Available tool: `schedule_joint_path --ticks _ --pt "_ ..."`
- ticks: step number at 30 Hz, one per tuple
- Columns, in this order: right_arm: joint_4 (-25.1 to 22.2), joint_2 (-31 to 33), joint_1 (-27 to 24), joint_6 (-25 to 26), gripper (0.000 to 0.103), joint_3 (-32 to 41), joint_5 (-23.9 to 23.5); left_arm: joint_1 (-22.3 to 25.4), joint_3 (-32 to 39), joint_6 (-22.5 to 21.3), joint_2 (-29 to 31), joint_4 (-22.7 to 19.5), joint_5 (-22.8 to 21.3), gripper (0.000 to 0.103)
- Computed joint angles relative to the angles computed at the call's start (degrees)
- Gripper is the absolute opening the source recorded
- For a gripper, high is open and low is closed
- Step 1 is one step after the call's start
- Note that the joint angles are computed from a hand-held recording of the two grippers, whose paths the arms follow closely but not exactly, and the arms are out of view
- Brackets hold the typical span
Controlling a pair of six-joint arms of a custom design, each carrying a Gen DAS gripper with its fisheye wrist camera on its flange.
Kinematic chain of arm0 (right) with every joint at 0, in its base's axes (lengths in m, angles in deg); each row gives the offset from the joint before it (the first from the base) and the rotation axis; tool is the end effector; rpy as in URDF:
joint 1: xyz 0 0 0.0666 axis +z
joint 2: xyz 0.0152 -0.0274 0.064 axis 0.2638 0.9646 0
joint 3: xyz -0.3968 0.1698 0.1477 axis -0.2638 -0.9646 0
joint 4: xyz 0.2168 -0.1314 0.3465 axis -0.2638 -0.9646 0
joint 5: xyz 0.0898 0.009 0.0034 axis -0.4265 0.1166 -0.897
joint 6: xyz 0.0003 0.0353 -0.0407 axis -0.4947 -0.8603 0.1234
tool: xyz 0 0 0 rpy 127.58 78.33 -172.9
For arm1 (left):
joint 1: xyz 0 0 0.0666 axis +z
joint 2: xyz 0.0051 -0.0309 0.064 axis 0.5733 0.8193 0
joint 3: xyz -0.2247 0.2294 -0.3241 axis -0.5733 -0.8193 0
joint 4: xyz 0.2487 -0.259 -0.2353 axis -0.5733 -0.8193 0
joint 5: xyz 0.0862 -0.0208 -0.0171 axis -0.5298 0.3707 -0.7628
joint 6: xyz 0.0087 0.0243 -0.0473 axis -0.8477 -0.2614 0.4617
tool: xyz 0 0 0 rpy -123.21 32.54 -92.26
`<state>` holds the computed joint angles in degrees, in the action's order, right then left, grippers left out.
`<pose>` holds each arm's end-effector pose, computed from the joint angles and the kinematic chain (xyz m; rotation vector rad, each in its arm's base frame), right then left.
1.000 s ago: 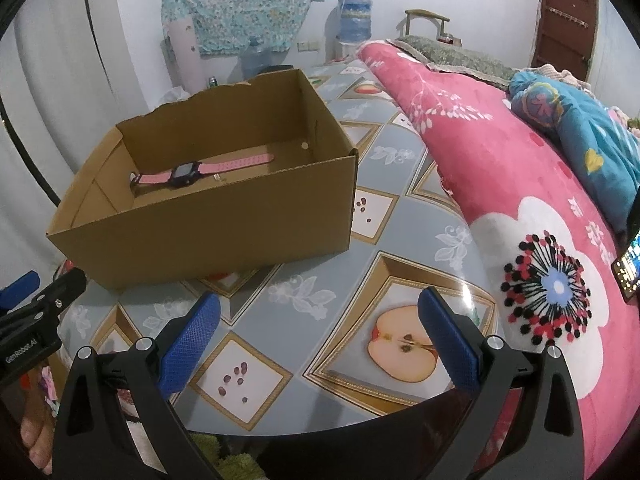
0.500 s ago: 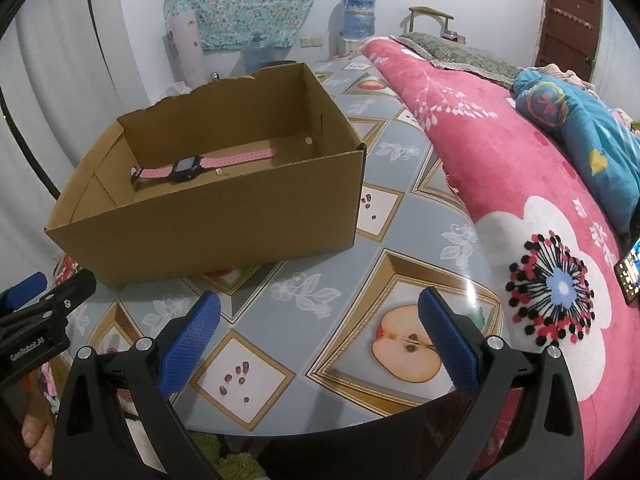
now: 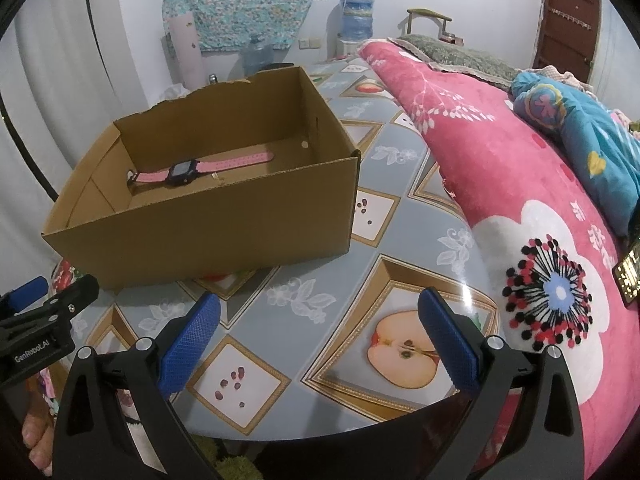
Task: Organize jewelry
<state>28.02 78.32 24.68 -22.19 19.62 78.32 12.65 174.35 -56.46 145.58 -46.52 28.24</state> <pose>0.5553 0.0885 0.4590 -0.0421 2.5591 0.0026 0.5384 -0.2110 0.4478 -0.2032 2.5150 0.0255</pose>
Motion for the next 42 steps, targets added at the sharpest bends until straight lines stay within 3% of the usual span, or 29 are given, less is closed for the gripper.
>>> schedule_joint_path --ticks 42 --pt "0.4 0.4 0.6 0.3 0.096 0.7 -0.2 0.3 -0.7 0.1 -0.1 0.1 -0.5 0.095"
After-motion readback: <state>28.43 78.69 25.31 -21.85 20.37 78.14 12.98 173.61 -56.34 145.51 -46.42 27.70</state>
